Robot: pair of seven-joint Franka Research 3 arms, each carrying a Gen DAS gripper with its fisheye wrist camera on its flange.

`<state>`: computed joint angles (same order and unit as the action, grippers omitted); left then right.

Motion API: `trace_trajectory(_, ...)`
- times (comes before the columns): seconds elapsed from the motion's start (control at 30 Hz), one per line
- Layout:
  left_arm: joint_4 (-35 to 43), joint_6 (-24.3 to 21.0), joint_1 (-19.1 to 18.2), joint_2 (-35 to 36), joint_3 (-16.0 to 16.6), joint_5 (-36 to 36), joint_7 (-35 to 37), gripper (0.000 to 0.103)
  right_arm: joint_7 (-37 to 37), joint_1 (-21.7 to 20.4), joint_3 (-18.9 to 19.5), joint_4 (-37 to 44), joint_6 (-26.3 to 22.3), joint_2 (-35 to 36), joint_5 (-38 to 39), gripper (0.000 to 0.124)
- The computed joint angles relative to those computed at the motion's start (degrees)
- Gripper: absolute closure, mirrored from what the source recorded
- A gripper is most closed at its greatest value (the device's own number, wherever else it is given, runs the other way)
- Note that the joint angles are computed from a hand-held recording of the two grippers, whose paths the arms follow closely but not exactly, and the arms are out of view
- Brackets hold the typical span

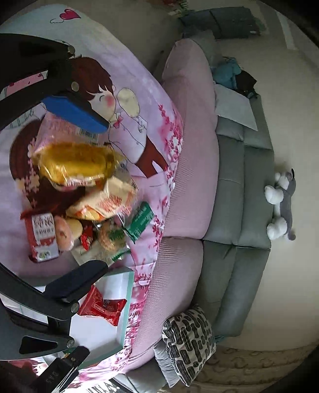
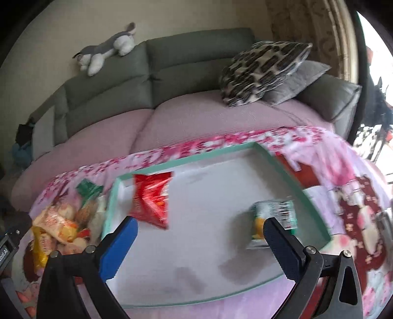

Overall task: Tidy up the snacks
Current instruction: 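Move both open grippers back toward the snack pile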

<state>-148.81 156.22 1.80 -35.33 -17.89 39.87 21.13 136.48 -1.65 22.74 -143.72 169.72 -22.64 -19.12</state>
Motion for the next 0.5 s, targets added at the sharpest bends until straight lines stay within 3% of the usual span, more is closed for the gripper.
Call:
trace_trajectory(0.13, -1.69, -1.09, -2.43, -1.50, 3.85, -4.01, 3.73, 0.001, 1.05, -0.81, 2.54, 0.50, 3.50, 1.46, -0.97, 0.021)
trace_trajectory(0.27, -4.43, -1.82, 1.34, -6.66, 2.87, -3.31, 1.97, 0.001, 3.56, -4.06, 7.38, 1.84, 5.61, 2.12, -3.82, 0.021)
trace_trajectory(0.37, -6.08, -3.00, 2.73, -10.09, 3.24, -2.92, 2.02, 0.001, 2.20, -2.28, 7.44, 2.56, 8.49, 3.67, -2.42, 0.021)
trace_trajectory(0.5, -7.68, -5.28, 1.04, -11.55, 6.67, -6.22, 6.37, 0.001, -0.36, -0.56, 8.97, 4.74, 7.81, 5.74, -1.45, 0.021)
